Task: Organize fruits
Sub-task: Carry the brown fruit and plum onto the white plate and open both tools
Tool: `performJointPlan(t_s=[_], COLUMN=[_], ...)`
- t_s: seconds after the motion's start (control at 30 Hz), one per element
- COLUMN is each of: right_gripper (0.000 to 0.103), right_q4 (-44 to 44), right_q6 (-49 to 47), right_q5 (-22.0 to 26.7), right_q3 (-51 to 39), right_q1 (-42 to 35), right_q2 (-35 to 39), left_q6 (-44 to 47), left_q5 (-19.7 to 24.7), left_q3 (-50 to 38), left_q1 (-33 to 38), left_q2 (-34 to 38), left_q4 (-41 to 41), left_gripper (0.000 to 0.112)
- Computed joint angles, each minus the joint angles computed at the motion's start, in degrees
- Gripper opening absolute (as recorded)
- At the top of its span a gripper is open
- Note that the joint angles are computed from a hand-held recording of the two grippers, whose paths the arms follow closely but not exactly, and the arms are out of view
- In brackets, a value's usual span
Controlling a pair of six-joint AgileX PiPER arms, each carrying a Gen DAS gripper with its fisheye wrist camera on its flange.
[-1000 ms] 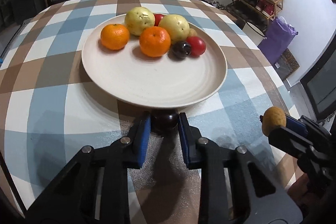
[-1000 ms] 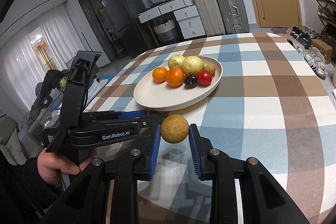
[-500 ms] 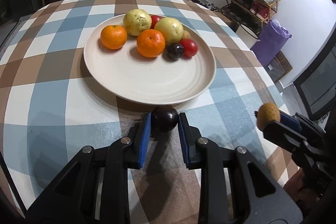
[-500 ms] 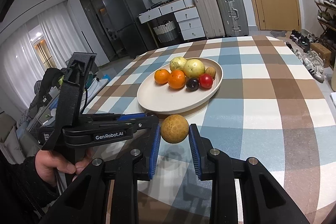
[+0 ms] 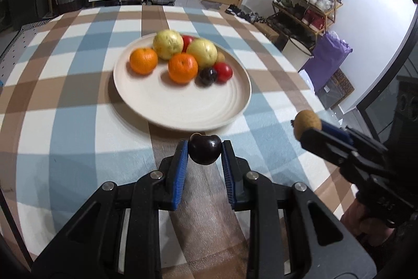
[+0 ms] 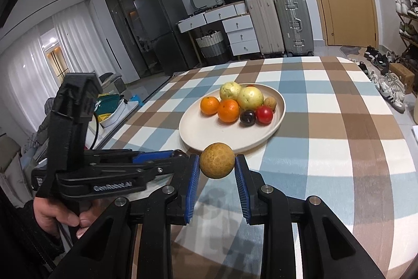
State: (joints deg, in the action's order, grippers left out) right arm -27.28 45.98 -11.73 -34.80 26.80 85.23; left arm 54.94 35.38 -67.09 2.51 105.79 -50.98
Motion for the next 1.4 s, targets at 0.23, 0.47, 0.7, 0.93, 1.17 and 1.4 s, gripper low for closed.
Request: performJointPlan(t_s=[0.23, 0.47, 0.7, 0.93, 1.17, 1.4], right_gripper=[0.028, 0.028, 0.028, 0.028, 0.028, 0.03], right_q4=[-17.9, -36.8, -55.0, -64.5, -69.4, -67.8], right_q6=[16.8, 35.4, 51.7, 61.6, 66.4, 64.2], right_q5=[-2.0, -4.7, -5.6, -6.1, -6.2, -4.6], right_q3=[-5.2, -11.8, -21.2, -27.5, -30.5, -30.6], right_q1=[-3.7, -6.9, -7.7, -7.9, -8.4, -7.5], right_q2=[4.5, 10.8, 18.1, 23.6, 26.0, 26.4], left_q6=[-6.2, -13.2, -21.0, -27.0, -28.4, -30.4], left_q5=[3.9, 6.8, 10.2, 13.3, 14.2, 14.6], left_q3=[-9.1, -18.7, -29.7, -39.4, -43.6, -46.4], left_q1=[1.3, 0.9, -0.1, -1.0, -1.3, -2.2], left_q2=[4.1, 9.9, 16.7, 23.3, 26.1, 27.9], left_q4=[4.6, 10.1, 16.2, 20.7, 21.7, 23.8], left_gripper=[0.023, 0.023, 0.023, 0.023, 0.023, 0.023])
